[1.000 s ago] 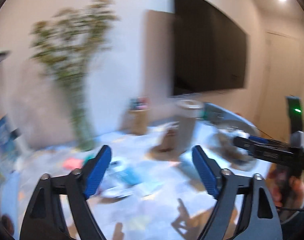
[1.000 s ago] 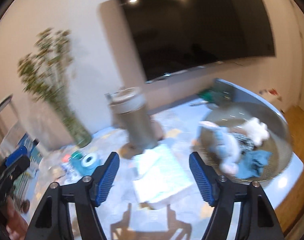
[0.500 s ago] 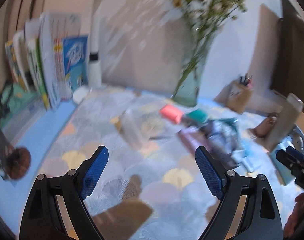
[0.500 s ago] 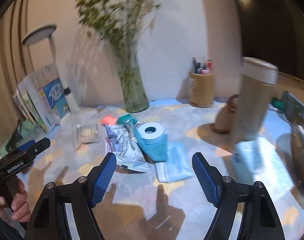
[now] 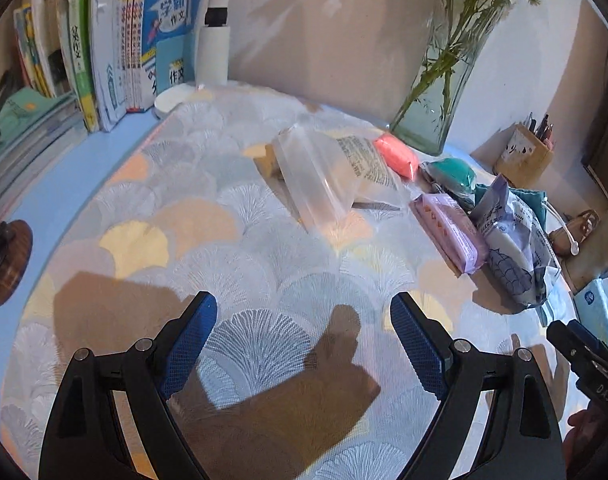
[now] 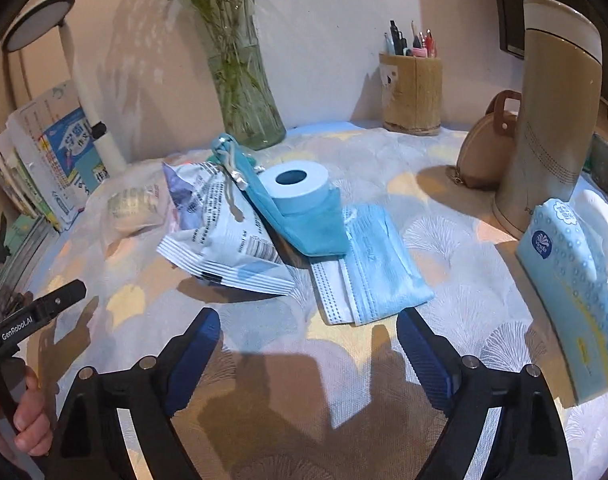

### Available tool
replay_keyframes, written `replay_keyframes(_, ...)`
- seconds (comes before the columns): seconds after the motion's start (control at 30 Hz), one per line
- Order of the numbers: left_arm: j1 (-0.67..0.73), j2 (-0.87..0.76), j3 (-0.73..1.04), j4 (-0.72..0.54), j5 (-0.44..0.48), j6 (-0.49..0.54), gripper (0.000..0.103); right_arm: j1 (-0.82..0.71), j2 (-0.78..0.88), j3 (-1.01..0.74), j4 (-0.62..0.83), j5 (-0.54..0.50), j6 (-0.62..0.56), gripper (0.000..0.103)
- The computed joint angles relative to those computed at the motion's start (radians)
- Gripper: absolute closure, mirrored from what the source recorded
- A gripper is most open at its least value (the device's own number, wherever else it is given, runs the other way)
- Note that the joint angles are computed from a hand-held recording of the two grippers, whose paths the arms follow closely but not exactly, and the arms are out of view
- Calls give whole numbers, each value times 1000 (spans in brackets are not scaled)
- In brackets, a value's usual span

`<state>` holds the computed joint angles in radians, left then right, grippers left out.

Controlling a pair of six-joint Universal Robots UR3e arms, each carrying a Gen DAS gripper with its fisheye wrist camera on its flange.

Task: Organize soft objects
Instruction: 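Move both grippers back over the table toward the remaining packs, then grasp the clear plastic bag with the left gripper while the right gripper grasps the blue face mask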

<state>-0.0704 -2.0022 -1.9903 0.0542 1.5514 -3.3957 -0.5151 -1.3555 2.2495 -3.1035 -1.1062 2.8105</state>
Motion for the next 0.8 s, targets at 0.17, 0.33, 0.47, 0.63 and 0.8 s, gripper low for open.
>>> replay_keyframes(0.17, 24, -2, 2, -22, -38, -5, 15, 21, -5, 18, -37, -27, -12, 14)
replay_keyframes(0.33, 32, 9, -36, 39, -51, -9, 15, -5, -24, 53, -69, 24, -30, 14)
replay_keyframes(0.47, 49, 12, -50, 54, -64, -30, 15, -34, -37, 72, -75, 73, -39, 14)
replay_keyframes(0.63, 46, 8, -45, 50, -55, -42, 15, -37, -37, 71, -67, 87, -47, 14)
replay_keyframes(0.8, 41, 3, -41, 52, -49, -38, 15, -36, -30, 65, -62, 92, -54, 14)
